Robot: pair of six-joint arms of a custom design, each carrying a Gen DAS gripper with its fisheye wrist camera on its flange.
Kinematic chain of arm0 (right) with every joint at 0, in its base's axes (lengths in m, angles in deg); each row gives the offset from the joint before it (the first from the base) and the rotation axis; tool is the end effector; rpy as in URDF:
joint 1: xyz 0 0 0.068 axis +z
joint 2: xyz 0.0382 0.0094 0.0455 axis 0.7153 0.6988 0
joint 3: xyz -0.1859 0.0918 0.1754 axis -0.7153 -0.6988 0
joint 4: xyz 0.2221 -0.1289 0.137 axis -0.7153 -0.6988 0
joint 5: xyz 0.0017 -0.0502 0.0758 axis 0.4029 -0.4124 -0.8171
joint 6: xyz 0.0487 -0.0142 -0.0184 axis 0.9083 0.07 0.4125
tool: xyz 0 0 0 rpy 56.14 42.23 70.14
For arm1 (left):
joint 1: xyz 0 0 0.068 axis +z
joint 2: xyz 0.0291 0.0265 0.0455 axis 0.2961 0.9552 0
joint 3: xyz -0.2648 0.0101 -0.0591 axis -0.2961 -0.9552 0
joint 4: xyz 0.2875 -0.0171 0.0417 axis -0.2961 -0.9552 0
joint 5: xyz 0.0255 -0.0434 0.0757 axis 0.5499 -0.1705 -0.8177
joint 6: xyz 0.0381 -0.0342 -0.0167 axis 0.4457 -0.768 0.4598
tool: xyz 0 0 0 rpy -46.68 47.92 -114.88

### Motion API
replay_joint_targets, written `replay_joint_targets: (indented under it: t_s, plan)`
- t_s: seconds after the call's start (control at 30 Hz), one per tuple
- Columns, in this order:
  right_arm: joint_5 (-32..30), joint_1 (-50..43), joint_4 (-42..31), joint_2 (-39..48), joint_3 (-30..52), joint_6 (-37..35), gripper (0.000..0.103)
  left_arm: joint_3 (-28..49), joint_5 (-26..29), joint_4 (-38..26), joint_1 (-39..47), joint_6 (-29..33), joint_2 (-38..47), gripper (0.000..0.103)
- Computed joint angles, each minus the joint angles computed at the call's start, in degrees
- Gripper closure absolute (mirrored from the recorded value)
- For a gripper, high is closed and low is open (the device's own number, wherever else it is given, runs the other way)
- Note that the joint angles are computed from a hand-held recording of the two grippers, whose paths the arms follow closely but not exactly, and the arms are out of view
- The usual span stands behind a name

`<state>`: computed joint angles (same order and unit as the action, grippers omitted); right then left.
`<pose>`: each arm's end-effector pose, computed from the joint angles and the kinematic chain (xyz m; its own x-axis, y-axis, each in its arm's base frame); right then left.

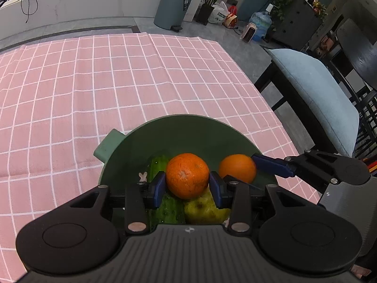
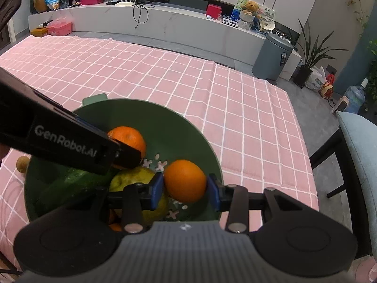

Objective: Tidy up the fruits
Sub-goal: 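Carry orange with left tool into colander and open while right tool drops its orange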

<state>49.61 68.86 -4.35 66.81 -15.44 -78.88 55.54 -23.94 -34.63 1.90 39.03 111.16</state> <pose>0.3153 0.1315 0.0501 -0.6470 -0.4687 -0.6014 -0.4609 0.8687 -0.1812 0.2986 -0.0901 0.0771 -0.8687 -0.0611 -0.4916 0.1306 0.9290 -0.3462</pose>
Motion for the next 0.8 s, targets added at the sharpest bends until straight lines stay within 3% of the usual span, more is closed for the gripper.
replay_joint_targets:
  t_s: [0.13,0.23,0.3,0.57,0.8]
  plan:
    - [-0.27,0.03,0.16,-0.81,-0.47,0.44,0.065,-0.15,1.05,-0.26,0.7,-0.46,-0.12,0.057]
    - [-0.2,0.12,-0.24,-1.51,-0.59,0.32,0.064,-1.33,0.43,-0.48,0.73,-0.43,-1.86,0.051]
    - [0.06,0.46,-0.49,-2.54,-1.15,0.5,0.054,-3.12,0.47,-0.03,0.91,0.03,-4.29,0.044]
    - [1.57,3.54,1.16,-10.23,-7.53,4.8,0.039,-9.81,0.8,-2.91,2.72,2.1,-18.48,0.042]
    - [2.7,8.95,2.23,-18.09,-13.2,13.5,0.038,-15.52,-1.29,-9.04,4.12,7.7,-32.79,0.042]
